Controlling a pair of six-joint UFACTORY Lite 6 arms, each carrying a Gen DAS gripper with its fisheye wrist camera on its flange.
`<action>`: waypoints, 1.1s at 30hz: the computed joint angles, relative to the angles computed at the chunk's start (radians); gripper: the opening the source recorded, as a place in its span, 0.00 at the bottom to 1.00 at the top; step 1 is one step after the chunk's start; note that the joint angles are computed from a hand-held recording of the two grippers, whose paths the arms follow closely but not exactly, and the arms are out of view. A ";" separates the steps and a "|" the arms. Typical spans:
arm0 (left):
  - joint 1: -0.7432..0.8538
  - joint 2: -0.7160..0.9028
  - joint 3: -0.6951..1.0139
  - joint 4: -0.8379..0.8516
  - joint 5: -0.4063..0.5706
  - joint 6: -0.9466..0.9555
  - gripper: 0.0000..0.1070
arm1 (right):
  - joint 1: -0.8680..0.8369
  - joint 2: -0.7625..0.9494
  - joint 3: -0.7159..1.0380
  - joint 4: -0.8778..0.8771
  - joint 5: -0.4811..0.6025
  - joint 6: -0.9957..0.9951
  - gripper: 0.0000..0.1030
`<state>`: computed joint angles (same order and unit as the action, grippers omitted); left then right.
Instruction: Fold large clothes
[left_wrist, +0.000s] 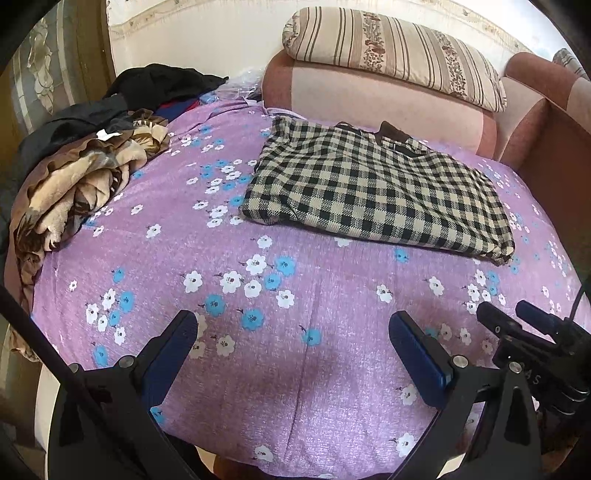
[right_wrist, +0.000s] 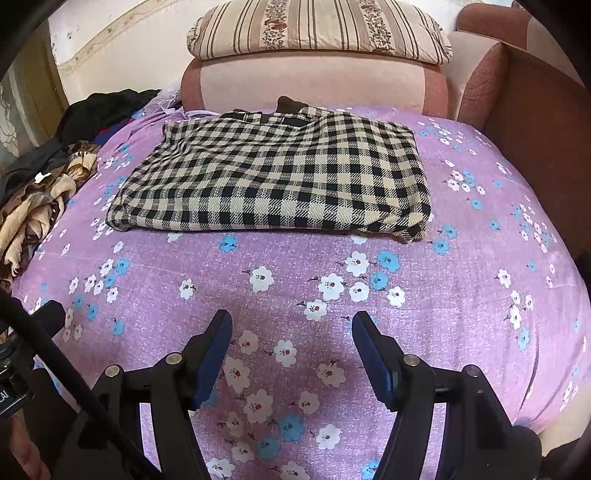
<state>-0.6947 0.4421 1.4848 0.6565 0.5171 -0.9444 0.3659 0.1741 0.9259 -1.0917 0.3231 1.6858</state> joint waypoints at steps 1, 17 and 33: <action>0.003 0.001 0.002 -0.007 -0.001 0.008 0.96 | 0.004 -0.005 -0.004 -0.023 0.008 0.025 0.70; -0.021 -0.043 -0.025 0.051 -0.025 -0.044 0.96 | 0.078 -0.121 -0.079 -0.227 0.175 0.236 0.74; -0.019 -0.035 -0.026 0.051 -0.018 -0.036 0.96 | 0.064 -0.119 -0.102 -0.233 0.151 0.248 0.75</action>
<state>-0.7141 0.4070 1.4593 0.7075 0.4989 -0.9799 0.4302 0.0547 0.8238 -1.3249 0.4736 1.9336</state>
